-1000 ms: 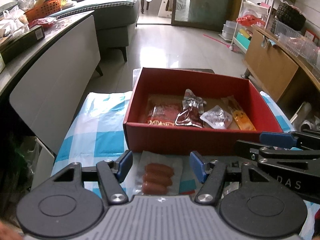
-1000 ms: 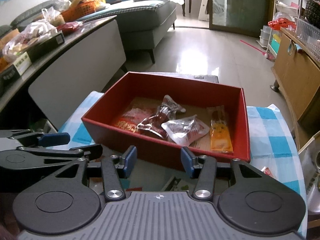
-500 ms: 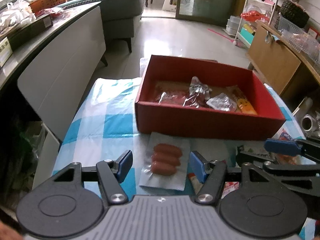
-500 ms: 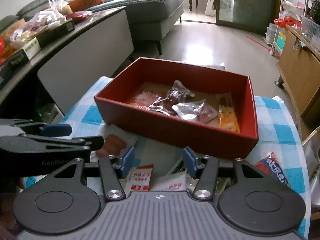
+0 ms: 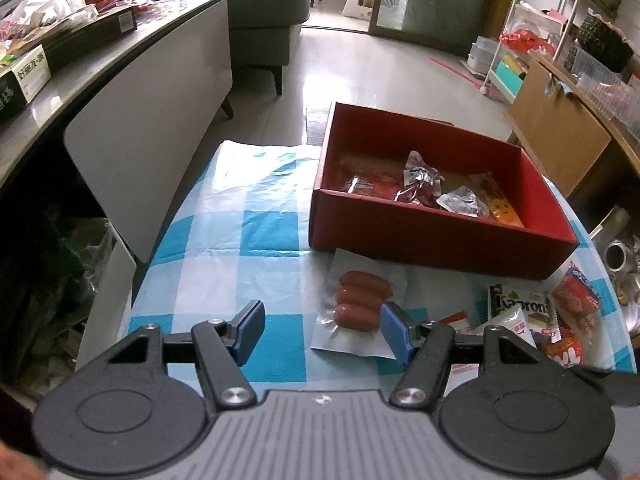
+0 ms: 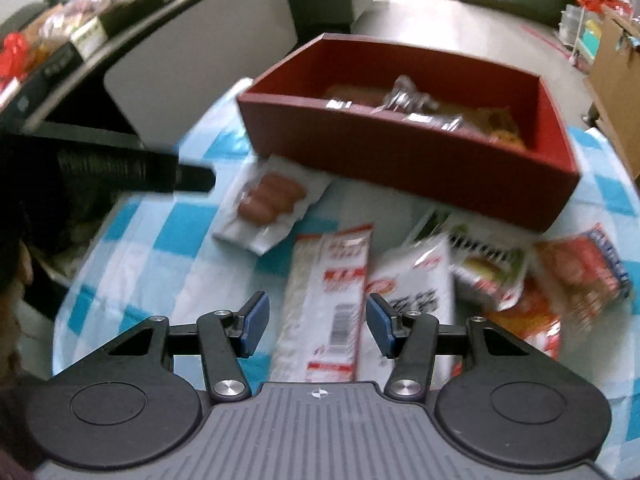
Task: Organize snacks
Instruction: 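Lower the left tool onto the pink sausage vacuum pack and close it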
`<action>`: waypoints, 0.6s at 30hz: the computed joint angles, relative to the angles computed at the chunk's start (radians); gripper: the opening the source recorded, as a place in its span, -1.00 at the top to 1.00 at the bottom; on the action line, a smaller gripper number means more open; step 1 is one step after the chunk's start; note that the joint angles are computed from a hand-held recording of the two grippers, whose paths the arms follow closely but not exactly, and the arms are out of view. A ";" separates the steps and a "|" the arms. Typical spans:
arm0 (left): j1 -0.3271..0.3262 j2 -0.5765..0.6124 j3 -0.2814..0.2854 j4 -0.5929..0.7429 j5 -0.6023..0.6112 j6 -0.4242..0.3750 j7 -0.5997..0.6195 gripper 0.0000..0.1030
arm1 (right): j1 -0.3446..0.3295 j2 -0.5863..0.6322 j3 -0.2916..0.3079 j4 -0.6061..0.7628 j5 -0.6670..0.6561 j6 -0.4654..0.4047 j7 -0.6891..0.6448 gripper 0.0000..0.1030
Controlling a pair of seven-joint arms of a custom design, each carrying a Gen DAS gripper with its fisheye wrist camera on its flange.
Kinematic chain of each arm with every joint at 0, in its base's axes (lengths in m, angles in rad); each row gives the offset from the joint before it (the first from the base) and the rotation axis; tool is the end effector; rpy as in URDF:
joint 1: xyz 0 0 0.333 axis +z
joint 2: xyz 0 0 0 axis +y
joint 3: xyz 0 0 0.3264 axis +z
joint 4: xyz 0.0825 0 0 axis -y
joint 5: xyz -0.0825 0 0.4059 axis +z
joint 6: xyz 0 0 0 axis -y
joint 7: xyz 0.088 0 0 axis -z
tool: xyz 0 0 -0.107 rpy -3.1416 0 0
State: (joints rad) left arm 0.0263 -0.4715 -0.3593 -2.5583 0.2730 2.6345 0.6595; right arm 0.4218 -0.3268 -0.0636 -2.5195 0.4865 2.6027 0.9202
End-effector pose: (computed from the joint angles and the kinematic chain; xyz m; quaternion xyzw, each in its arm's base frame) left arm 0.4249 -0.1605 0.4717 -0.7861 0.5403 -0.2119 0.2126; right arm 0.4469 0.1565 0.4337 -0.8624 0.4339 -0.0534 0.2553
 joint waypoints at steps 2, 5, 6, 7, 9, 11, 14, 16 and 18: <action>-0.003 -0.007 0.007 -0.006 -0.006 0.002 0.004 -0.12 | 0.010 0.011 0.008 -0.003 -0.006 0.001 -0.015 -0.24; -0.002 -0.017 0.014 -0.017 -0.014 0.003 0.013 -0.13 | 0.018 0.041 0.025 -0.005 -0.006 0.027 -0.019 -0.44; 0.000 -0.018 0.014 -0.018 -0.016 0.000 0.014 -0.13 | 0.025 0.042 0.031 -0.012 -0.009 0.049 -0.035 -0.53; 0.003 -0.018 0.012 -0.019 -0.016 -0.005 0.014 -0.13 | 0.020 0.044 0.051 -0.023 -0.043 0.085 -0.022 -0.53; 0.002 -0.014 0.014 -0.020 -0.021 -0.010 0.017 -0.13 | 0.021 0.035 0.069 -0.044 -0.097 0.123 0.000 -0.54; -0.006 -0.007 0.022 -0.020 -0.033 -0.006 0.031 -0.13 | 0.036 0.025 0.047 -0.042 -0.104 0.095 -0.008 -0.46; -0.017 0.014 0.030 -0.012 -0.053 0.003 0.049 -0.13 | 0.041 -0.012 0.019 -0.046 -0.101 0.023 -0.027 -0.28; -0.020 0.044 0.032 0.002 -0.064 0.010 0.054 -0.15 | 0.035 -0.046 0.011 -0.064 -0.107 -0.007 -0.033 -0.24; -0.015 0.082 0.025 0.024 -0.058 0.016 0.042 -0.17 | 0.032 -0.078 -0.002 -0.076 -0.107 -0.049 -0.037 -0.21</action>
